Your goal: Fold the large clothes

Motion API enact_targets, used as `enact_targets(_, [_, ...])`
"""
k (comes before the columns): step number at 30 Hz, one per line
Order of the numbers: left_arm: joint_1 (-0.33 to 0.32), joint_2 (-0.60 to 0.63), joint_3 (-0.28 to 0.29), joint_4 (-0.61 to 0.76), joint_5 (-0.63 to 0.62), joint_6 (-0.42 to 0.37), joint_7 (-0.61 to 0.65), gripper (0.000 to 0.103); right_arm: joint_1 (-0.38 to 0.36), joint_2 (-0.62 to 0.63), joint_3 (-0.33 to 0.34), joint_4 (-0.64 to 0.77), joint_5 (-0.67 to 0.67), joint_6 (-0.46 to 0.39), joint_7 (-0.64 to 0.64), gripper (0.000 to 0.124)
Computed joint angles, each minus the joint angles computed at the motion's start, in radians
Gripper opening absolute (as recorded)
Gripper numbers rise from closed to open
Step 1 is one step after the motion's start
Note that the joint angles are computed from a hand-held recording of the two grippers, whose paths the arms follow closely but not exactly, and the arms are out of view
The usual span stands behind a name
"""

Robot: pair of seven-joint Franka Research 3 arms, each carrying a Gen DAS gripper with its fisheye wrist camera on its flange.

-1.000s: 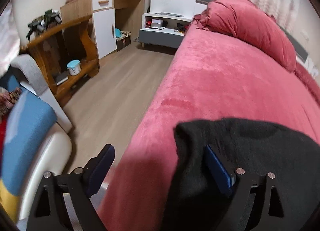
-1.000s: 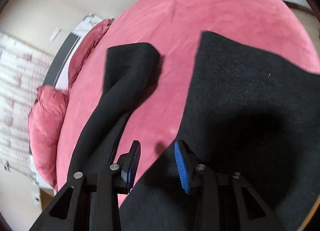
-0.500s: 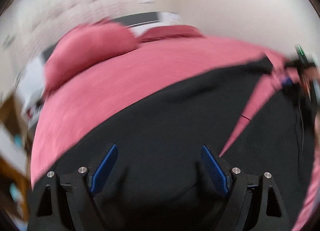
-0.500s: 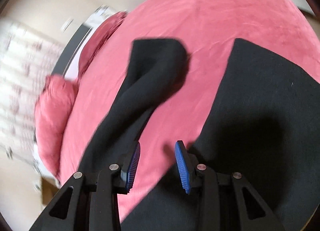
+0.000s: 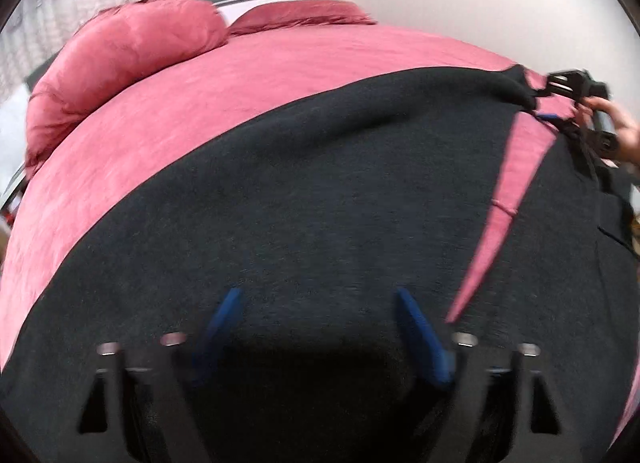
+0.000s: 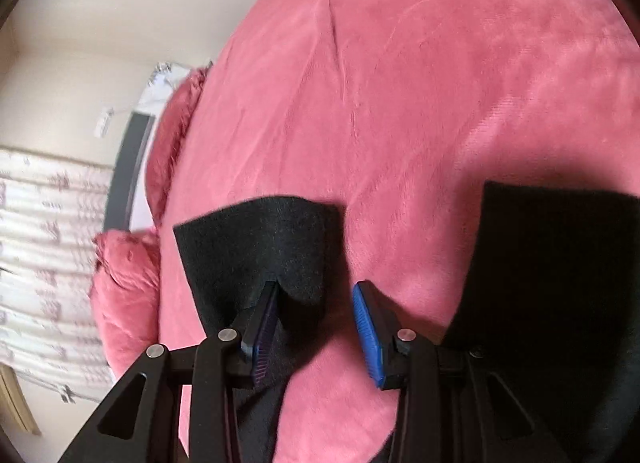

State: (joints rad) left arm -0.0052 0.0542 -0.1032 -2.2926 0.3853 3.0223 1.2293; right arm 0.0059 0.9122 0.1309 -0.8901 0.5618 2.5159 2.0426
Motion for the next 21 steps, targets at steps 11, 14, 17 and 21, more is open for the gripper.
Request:
enact_targets(11, [-0.059,-0.103,-0.014,-0.018,-0.817,-0.060,0.611,0.004,-0.055,-0.129,0.138,-0.070,0.187,0.124,-0.298,0.008])
enact_targets(14, [-0.078,-0.124,0.001,-0.031,-0.846,-0.091,0.639,0.023,-0.057,-0.214,0.121,-0.152,0.227,0.112,-0.350,0.008])
enact_targets(17, [-0.052,-0.117,-0.011,-0.054,-0.622,-0.081,0.505,0.086,-0.027,-0.252,0.050,-0.190,0.189,0.074,-0.297,0.008])
enact_targets(21, [-0.008,-0.091,-0.028,-0.063,-0.247,-0.111,0.243,0.074,-0.020,-0.265,0.013,-0.271,0.211,0.087,-0.170,0.008])
